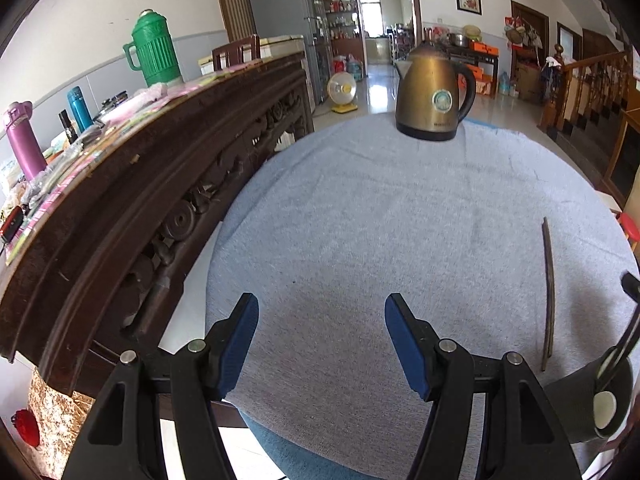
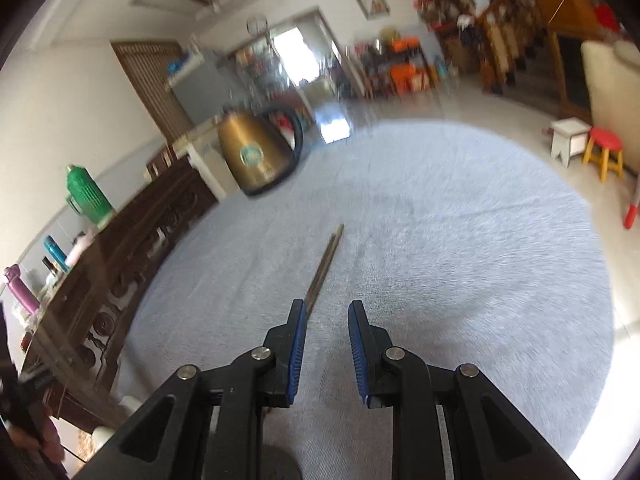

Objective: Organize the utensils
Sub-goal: 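Grasp a dark chopstick with the right tool while the left grasps another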

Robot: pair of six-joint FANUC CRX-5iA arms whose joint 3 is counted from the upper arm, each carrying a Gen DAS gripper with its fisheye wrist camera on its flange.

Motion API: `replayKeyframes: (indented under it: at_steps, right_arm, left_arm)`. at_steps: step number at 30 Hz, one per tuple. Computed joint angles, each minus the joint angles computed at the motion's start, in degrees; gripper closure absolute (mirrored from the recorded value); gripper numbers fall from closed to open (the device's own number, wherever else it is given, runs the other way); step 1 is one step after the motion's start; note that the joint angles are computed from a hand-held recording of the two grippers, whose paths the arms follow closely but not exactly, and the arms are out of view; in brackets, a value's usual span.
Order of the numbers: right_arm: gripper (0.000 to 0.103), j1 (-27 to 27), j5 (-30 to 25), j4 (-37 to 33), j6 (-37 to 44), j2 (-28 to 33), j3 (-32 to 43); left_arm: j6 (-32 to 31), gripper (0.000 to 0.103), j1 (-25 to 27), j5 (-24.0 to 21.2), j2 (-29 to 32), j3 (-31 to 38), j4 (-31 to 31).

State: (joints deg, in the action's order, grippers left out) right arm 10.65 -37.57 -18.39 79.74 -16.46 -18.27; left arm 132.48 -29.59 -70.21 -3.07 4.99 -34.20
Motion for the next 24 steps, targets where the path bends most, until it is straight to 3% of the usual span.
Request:
replayKeyframes:
  at_steps: [3,6,12,16,22,24]
  right_arm:
    - [0.079,-3.3,-7.17,-5.42,5.19,8.54,8.81]
    - [0.079,-4.72,-10.76,-8.21,6.76,14.93,14.99]
    - [0.08,-4.9,-18.13,-8.81,2.4,25.89,25.76]
    - [0.08,-4.33,-21.64,-10.33,3.25,27.58,27.59]
    - [0.079,-0.63,-19.44,-3.81,0.98,27.56,25.76]
    - [0.083,0.93,-18.33,-0.41,1.0,27.1,24.57]
  left_arm:
    - [-0.17,0.037,0.82,0.11,0.73,-0.16,0.74]
    - [-0.66,0.037,1.7,0.34,1.48,-0.33,1.72]
    - [-1.89,0.037,2.95,0.67,2.97,-0.09,3.21]
    - [-2.34,0.037,3.37,1.03,3.67,0.39,3.72]
    - [-3.73,0.037,3.01,1.47,4.54,0.85,4.42]
    - [-3.78,0.037,2.92,1.48,4.76,0.93,4.58]
